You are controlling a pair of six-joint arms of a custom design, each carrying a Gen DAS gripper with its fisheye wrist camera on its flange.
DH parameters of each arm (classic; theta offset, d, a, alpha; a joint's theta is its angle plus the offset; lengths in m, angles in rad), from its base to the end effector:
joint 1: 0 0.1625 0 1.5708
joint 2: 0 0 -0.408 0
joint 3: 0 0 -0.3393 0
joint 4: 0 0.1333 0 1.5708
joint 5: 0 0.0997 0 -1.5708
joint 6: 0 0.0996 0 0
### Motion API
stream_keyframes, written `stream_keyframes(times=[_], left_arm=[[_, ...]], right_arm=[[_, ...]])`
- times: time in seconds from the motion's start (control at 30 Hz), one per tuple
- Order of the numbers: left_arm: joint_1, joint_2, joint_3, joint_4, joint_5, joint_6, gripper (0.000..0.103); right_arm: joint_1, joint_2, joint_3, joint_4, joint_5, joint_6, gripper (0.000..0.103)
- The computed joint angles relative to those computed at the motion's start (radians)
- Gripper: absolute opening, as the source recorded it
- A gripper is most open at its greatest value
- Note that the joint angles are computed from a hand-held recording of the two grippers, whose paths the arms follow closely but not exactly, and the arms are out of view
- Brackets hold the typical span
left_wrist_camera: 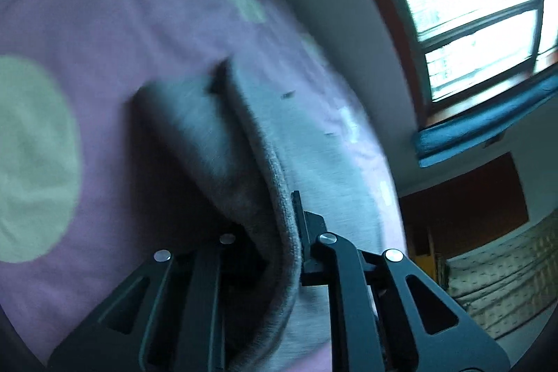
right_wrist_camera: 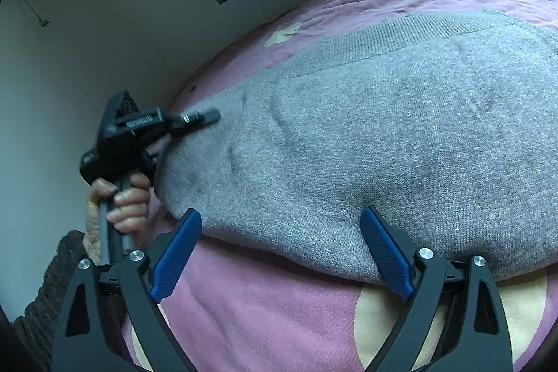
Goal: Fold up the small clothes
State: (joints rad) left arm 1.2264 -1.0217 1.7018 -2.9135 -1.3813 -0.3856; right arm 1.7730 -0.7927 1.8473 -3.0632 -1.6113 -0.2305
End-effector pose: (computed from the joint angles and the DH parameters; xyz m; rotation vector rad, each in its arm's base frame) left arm -0.0647 -0.6307 0.2814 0.1544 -2.8961 1.0297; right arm 0.2444 -0.5484 0.1101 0.6355 -2.9547 0.6714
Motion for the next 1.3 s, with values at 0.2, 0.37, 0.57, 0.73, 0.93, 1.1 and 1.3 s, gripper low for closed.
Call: stream_keyframes(times=[0.2, 0.37, 0.57, 0.73, 0.93, 1.1, 1.3], left_arm=[[-0.093, 0.049, -0.086, 0.050, 0.022, 0.017, 0.012], [-0.155, 0.136, -0.189, 0.102, 0.033, 0.021, 0.012], [-0.211, 0.268, -0.304, 0.165, 0.058, 0.047, 0.012], [-0.246, 0.391, -0.404, 0.230, 0.103, 0.065, 0.012], [-0.277, 0.511, -0.499, 0.320, 0.189, 0.073, 0.015], [-0.286, 0.563, -0.542, 0.347, 0.180, 0.061, 0.032], [-0.306, 0.578, -0.552, 0.343, 0.140, 0.087, 0.045]], right_arm=[[-0.013, -0.049, -0.012, 0.102, 0.056, 0.001, 0.091], [-0.025, -0.150, 0.018, 0.161, 0.056, -0.043, 0.091], [-0.084, -0.313, 0.124, 0.167, 0.074, -0.057, 0.091], [-0.152, -0.411, 0.197, 0.168, 0.071, -0.059, 0.091], [-0.240, -0.484, 0.240, 0.183, 0.126, -0.013, 0.091], [-0.293, -0.506, 0.243, 0.213, 0.185, 0.021, 0.091], [-0.317, -0.522, 0.239, 0.229, 0.215, 0.026, 0.091]])
